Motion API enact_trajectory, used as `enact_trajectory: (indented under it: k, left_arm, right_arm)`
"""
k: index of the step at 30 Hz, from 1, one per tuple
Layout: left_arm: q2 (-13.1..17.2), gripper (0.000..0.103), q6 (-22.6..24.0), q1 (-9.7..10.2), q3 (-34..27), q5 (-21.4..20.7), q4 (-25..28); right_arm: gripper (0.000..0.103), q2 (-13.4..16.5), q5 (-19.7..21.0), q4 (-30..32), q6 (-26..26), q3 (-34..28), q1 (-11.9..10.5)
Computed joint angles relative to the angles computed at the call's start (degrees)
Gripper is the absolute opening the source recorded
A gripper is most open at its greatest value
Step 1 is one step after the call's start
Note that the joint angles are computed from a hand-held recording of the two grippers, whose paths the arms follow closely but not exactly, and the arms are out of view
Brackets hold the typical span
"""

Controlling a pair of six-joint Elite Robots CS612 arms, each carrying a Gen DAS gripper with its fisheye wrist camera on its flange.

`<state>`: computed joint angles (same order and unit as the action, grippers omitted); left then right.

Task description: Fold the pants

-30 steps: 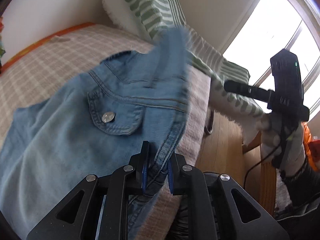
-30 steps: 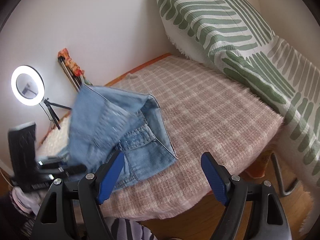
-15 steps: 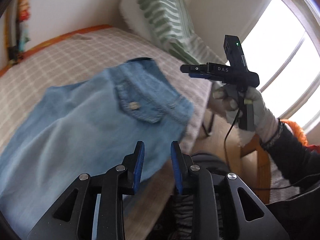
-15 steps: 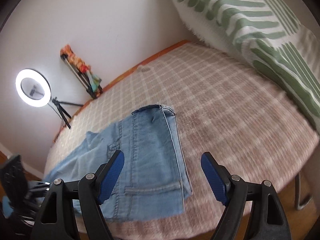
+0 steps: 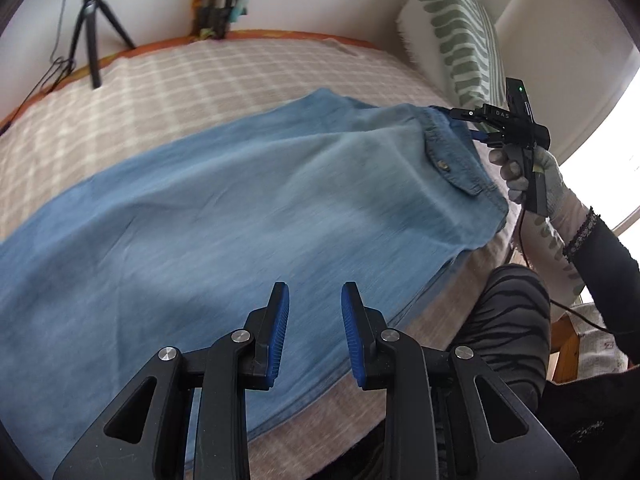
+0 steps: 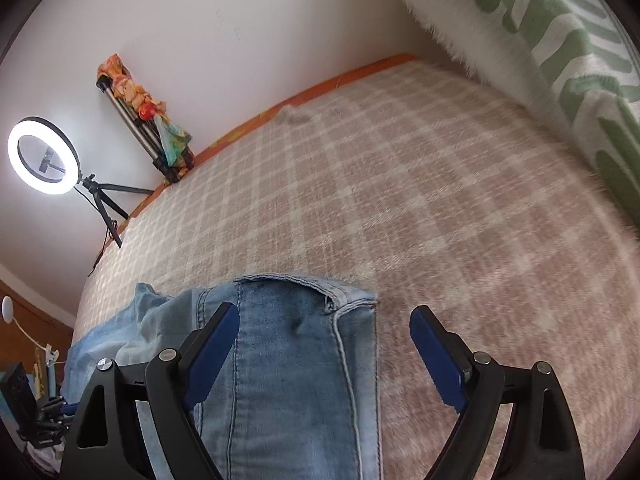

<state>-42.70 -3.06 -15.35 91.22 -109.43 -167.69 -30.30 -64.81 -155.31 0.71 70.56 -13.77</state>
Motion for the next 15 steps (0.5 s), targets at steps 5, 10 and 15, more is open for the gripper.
enact_trajectory:
  k: [5,10,15]
  left_arm:
    - [0.4,0.025,-0.2,0.35,0.9,0.9,0.2]
    - [0.6,0.025,0.0,0.45,1.2,0.7,0.5]
    - [0.6,0.025,1.0,0.48,1.9,0.7,-0.6]
  right_arm:
    - [0.046,0.8,3.2,4.3,-3.5,-1.6,0.6]
    - [0.007,-1.0,-0.8,3.7,-6.8,-0.6,2.1]
    - [0.001,-3.5,-4.5,0.0,-10.1,-0.2,2.5]
